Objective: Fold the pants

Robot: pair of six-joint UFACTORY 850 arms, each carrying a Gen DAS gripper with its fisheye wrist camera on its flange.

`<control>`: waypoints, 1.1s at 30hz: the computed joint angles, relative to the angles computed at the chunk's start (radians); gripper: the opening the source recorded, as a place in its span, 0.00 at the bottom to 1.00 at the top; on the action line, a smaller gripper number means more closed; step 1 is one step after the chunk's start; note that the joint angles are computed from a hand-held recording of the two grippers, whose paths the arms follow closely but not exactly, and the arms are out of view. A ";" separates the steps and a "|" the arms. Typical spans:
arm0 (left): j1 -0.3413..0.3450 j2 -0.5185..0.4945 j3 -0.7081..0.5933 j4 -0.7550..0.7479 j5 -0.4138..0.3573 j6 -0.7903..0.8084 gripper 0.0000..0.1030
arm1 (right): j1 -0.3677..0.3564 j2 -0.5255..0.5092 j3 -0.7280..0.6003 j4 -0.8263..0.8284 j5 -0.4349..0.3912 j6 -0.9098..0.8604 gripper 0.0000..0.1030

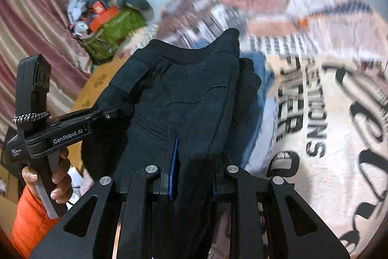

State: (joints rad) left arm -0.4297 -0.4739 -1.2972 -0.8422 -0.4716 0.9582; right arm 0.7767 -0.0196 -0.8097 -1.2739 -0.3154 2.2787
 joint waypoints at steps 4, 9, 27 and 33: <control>-0.003 -0.024 0.007 0.033 0.031 -0.025 0.41 | -0.002 -0.013 0.011 0.131 0.004 -0.117 0.18; -0.005 0.037 0.062 0.077 0.102 -0.059 0.46 | 0.030 0.003 0.007 0.280 -0.060 -0.264 0.20; 0.028 0.654 0.389 -0.089 0.142 0.178 0.46 | 0.421 0.213 -0.101 0.181 -0.681 -0.176 0.24; 0.051 0.886 0.469 -0.210 0.066 0.266 0.47 | 0.601 0.166 -0.228 0.066 -0.928 -0.168 0.24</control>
State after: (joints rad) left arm -0.3784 0.4124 -0.8284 -1.0526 -0.4054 1.2237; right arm 1.3773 0.1468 -1.0373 -1.2078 -1.2431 2.1110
